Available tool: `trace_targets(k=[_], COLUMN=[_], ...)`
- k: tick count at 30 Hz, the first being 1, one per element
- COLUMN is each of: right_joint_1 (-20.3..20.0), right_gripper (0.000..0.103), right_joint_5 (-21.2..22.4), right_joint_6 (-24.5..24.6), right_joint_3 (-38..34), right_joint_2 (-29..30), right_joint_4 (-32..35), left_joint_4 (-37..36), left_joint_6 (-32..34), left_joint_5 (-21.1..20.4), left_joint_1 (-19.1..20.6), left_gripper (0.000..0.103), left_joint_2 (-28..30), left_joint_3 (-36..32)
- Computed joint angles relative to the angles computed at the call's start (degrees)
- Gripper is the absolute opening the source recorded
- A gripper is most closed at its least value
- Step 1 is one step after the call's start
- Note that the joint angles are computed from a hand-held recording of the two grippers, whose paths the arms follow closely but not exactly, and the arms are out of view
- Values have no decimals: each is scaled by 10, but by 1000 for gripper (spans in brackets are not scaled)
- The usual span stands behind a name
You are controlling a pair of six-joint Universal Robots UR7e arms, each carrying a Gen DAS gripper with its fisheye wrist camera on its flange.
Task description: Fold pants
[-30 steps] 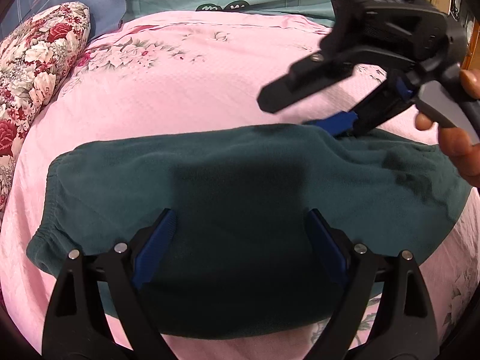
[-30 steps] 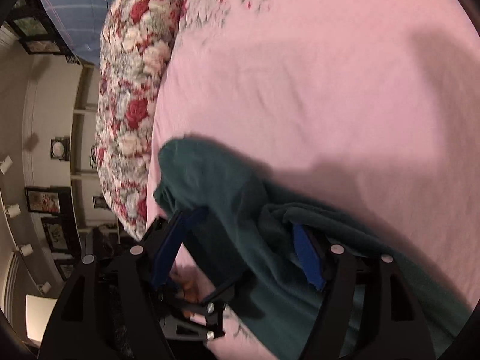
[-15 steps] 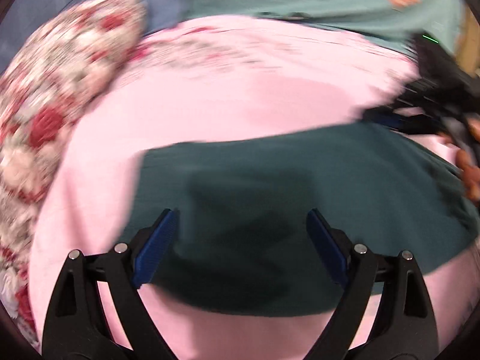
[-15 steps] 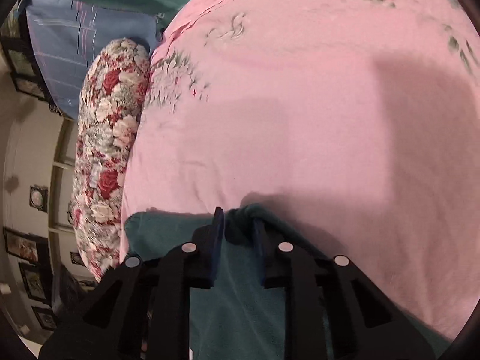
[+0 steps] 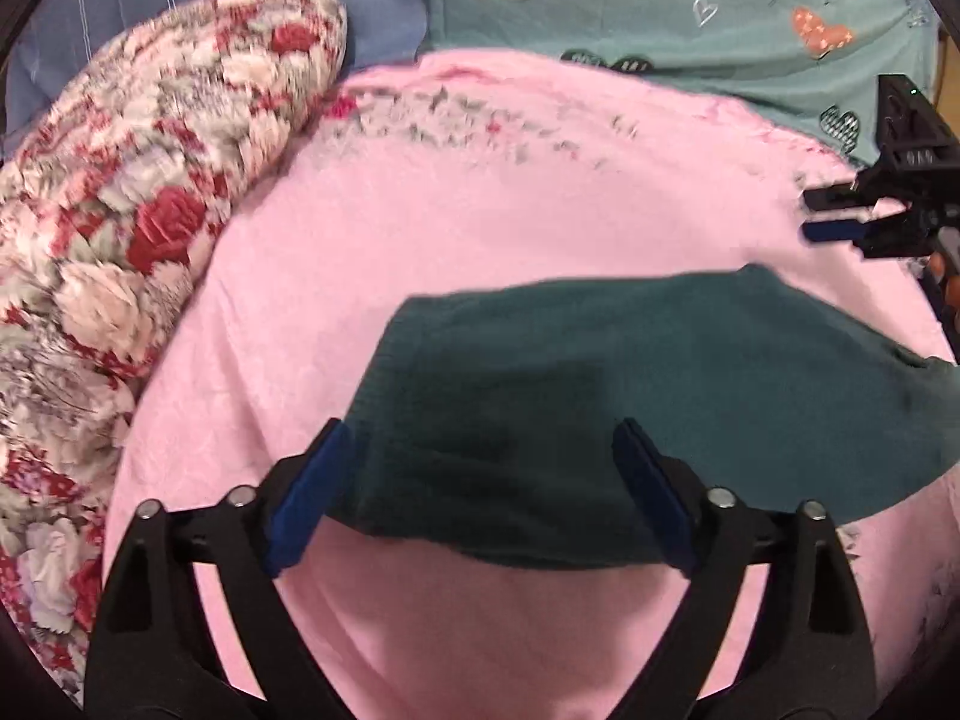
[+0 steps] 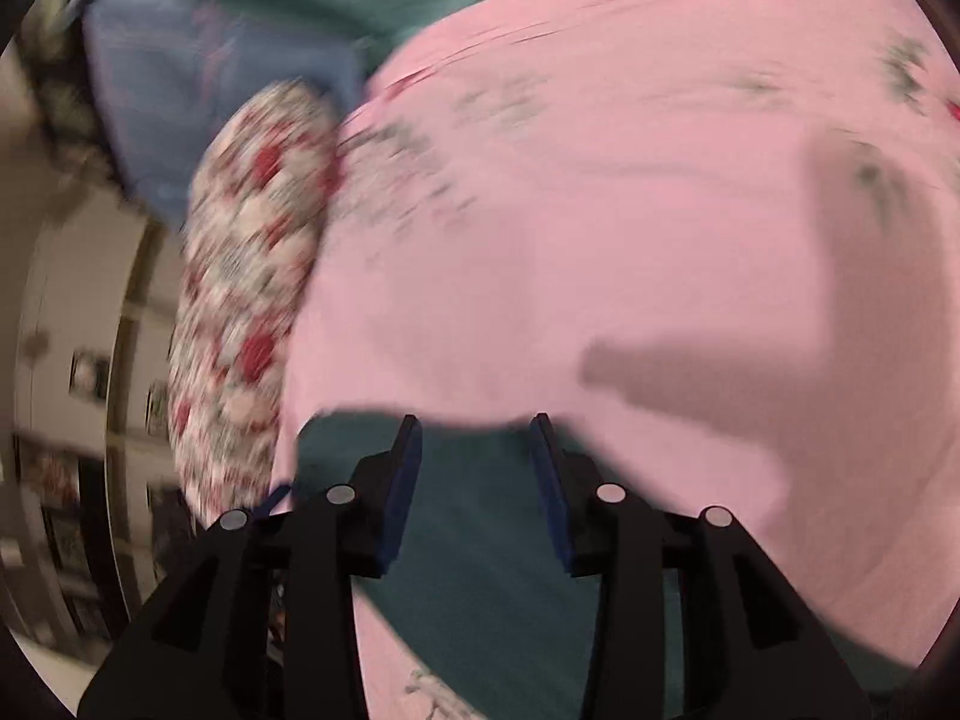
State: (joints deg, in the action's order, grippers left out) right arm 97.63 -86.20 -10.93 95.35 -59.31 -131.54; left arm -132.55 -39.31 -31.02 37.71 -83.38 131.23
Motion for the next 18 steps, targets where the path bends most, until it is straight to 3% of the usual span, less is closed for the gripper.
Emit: trace_targets(k=[2, 5, 7, 12, 14, 16, 18], right_joint_1=[19, 20, 15, 24, 30, 31, 16], right_gripper=[40, 40, 36, 39, 42, 49, 48], right_joint_5=[-33, -89, -82, -49, -61, -98, -108], right_joint_6=[-14, 12, 1, -20, -24, -10, -1], right_joint_3=[18, 21, 27, 48, 65, 79, 88], right_joint_2=[9, 41, 43, 6, -12, -13, -9], right_joint_4=[-20, -30, -50, -53, -54, -66, -68], left_joint_4=[64, 133, 104, 187, 235, 303, 274], left_joint_6=[-43, -100, -104, -158, -187, -223, -211], left_joint_5=[22, 5, -25, 8, 32, 40, 20], left_joint_1=[-4, 43, 60, 20, 3, 16, 40], left_gripper=[99, 101, 101, 100, 100, 100, 101], left_joint_2=[-1, 8, -14, -34, -34, -15, -14], left_joint_3=[-7, -20, -7, -7, -13, -34, -36])
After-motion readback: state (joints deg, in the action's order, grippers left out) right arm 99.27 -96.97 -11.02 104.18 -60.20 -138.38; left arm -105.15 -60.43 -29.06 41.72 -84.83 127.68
